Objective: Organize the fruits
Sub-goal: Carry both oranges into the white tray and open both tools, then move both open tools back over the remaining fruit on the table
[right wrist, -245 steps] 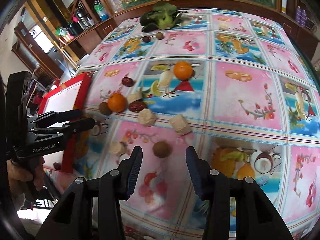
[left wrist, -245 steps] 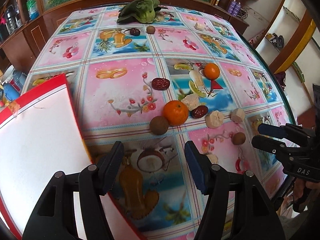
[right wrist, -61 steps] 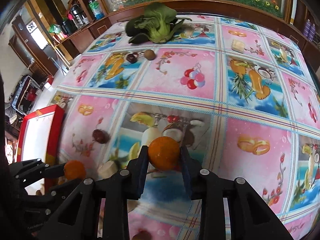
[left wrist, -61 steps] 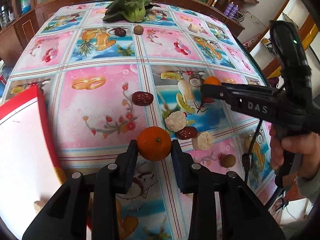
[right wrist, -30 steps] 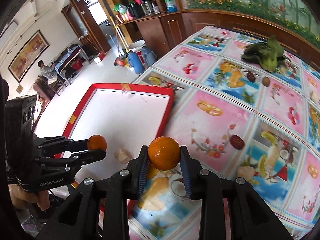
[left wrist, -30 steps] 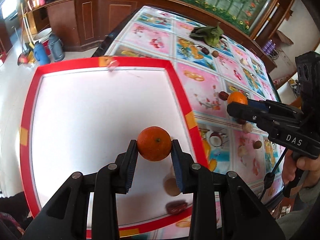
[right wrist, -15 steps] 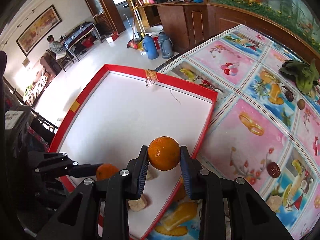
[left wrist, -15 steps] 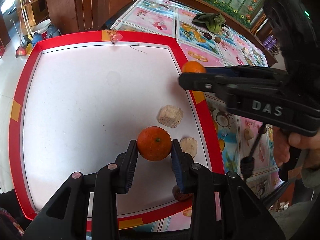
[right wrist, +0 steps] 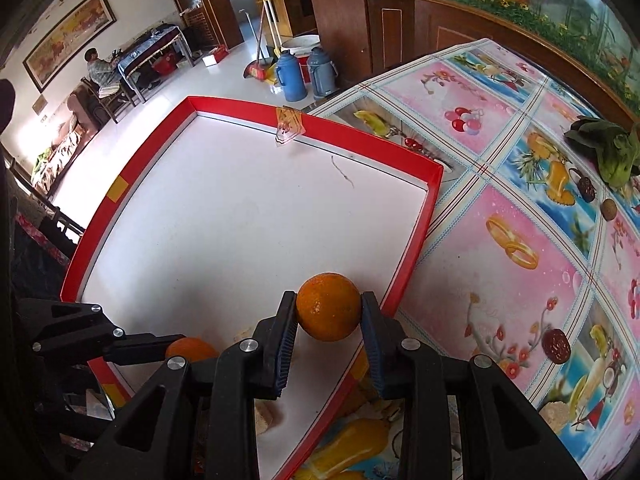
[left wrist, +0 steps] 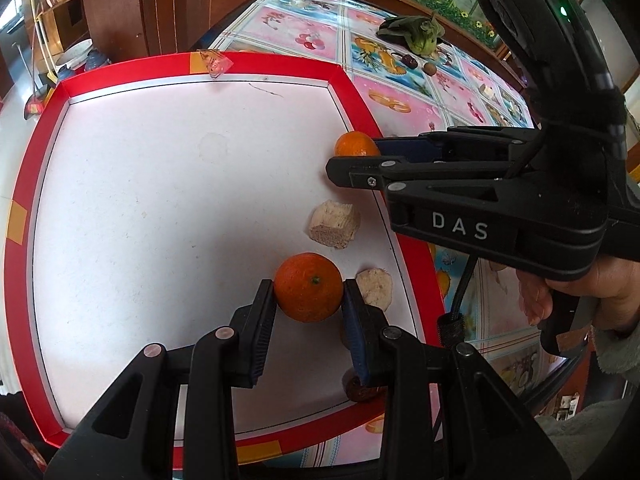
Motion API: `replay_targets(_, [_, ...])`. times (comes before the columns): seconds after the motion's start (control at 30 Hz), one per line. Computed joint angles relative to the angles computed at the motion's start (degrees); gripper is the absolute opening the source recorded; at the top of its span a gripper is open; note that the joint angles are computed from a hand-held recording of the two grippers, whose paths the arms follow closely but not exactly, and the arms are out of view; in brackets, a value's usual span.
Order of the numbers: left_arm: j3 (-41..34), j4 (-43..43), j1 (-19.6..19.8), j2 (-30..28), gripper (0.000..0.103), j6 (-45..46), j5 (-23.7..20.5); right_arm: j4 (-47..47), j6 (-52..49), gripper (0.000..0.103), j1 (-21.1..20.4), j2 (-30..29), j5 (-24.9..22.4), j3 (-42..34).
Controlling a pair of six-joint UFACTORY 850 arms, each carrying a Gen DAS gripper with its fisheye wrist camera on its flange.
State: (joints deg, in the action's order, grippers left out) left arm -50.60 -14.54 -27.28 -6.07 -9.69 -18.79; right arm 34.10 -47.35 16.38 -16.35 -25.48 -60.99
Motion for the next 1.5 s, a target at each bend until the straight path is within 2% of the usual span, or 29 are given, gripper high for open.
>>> replay_targets(0.13, [-0.13, 0.34, -0.08, -0.09, 0.031, -0.37, 0.05, 0.5, -0.24, 0.034, -0.09, 0.21, 0.01, 0.17])
replay_targets(0.23, [-0.07, -0.15, -0.03, -0.06, 0.032, -0.11, 0.17, 2.65, -2.12, 0.043, -0.34, 0.87, -0.13, 0.61])
replay_targets(0.3, [-0.06, 0.06, -0.03, -0.03, 0.032, -0.46, 0.13, 2.75, -2.29, 0.045, -0.22, 1.65, 0.42, 1.07])
replay_targets(0.37, [-0.02, 0.34, -0.09, 0.07, 0.037, -0.82, 0.23, 3.53, -3.07, 0.045, -0.41, 2.25, 0.46, 1.39])
replay_targets(0.4, [0.03, 0.65, -0.14, 0.15, 0.048, -1.3, 0.37, 4.12, -3.45, 0.045, -0.59, 2.49, 0.34, 1.5])
replay_targets(0.43, [0.16, 1.39, -0.25, 0.35, 0.053, -2.25, 0.7, 4.83, -3.76, 0.045, -0.88, 2.83, 0.17, 1.63])
replay_targets(0.57, [0.0, 2.42, -0.37, 0.65, 0.054, -3.5, 1.46, 8.57, -5.95, 0.045, -2.4, 4.67, -0.61, 2.58])
replay_targets(0.9, [-2.22, 6.51, -1.65, 0.17, 0.054, -6.04, 1.82, 15.28, -9.27, 0.055, -8.47, 10.78, -2.72, 7.75])
replay_targets(1.2, [-4.98, 5.99, -3.2, -1.47, 0.054, -3.76, 1.28, 15.64, -7.67, 0.056, -15.56, 15.59, -3.28, 12.66])
replay_targets(1.5, [-8.09, 1.97, -4.82, -3.75, 0.054, 1.55, 0.8, 14.11, -3.92, 0.056, -21.6, 18.86, -3.41, 16.2])
